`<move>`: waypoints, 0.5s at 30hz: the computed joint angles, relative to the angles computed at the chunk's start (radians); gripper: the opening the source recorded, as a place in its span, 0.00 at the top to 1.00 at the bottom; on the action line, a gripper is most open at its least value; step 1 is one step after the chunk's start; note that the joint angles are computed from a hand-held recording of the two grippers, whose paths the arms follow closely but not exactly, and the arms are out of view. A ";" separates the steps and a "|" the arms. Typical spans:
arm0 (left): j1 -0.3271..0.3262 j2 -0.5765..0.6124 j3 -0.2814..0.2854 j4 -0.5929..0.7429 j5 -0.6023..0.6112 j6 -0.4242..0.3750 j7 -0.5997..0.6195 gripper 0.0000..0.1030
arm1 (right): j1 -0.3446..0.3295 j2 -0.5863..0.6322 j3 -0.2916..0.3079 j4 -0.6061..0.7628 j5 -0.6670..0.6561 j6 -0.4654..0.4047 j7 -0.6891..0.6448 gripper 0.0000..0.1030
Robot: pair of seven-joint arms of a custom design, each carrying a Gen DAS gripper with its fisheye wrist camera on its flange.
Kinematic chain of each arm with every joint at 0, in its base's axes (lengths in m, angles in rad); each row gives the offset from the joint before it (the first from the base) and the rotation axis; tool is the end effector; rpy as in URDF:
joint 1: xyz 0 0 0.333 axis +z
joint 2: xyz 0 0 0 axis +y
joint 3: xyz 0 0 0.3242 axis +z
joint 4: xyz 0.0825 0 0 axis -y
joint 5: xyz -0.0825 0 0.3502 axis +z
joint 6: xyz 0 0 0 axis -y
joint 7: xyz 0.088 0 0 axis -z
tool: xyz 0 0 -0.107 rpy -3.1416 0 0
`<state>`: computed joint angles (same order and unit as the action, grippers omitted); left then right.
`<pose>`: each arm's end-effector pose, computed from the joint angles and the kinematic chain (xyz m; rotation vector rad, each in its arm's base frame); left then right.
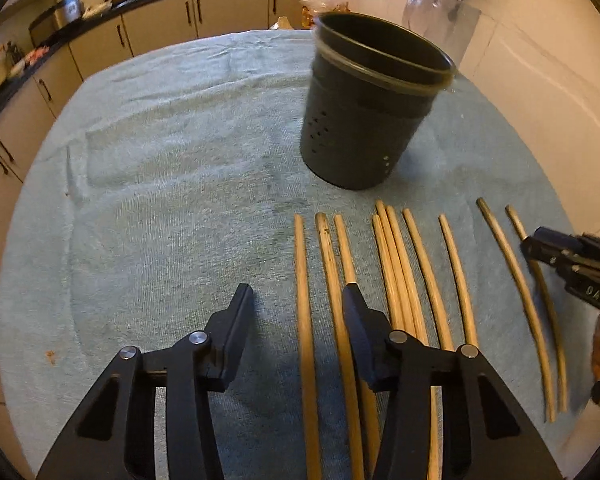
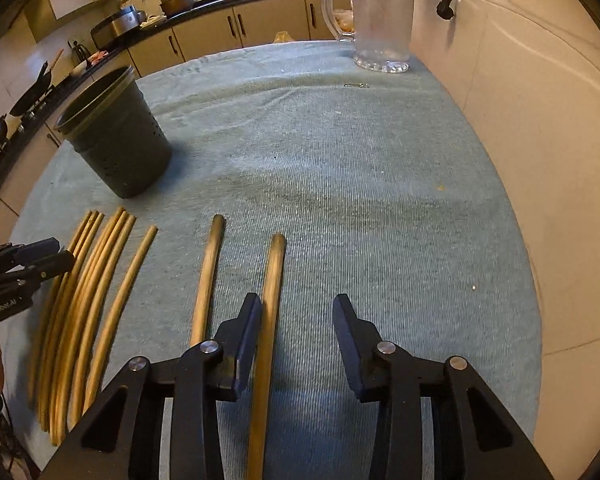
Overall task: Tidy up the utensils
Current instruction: 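Close the left tool on one chopstick while the right tool grasps another chopstick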
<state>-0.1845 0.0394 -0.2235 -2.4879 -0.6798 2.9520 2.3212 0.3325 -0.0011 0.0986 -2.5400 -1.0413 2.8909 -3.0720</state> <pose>0.4542 -0.1507 0.3455 -1.4612 2.5016 -0.6683 0.3824 0.2316 0.3290 -1.6761 2.1231 -0.4529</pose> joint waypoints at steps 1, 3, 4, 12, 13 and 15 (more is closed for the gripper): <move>0.005 0.003 -0.002 0.008 -0.040 -0.011 0.032 0.56 | 0.000 0.002 0.000 0.003 0.000 -0.003 -0.005 0.61; 0.012 0.012 0.000 0.019 -0.077 -0.017 0.062 0.56 | 0.004 0.008 0.002 0.011 -0.002 -0.017 -0.009 0.61; 0.014 0.015 0.003 0.023 -0.067 -0.018 0.057 0.56 | 0.005 0.010 0.002 0.014 -0.004 -0.022 -0.011 0.61; 0.051 0.019 0.003 0.078 -0.326 -0.131 0.258 0.57 | 0.017 0.010 0.001 0.020 -0.067 -0.039 0.060 0.60; 0.047 0.019 0.004 0.074 -0.328 -0.121 0.260 0.57 | 0.016 0.010 0.001 0.020 -0.077 -0.039 0.071 0.60; 0.037 0.014 0.008 0.056 -0.276 -0.089 0.223 0.58 | 0.016 0.010 0.001 0.021 -0.090 -0.041 0.082 0.60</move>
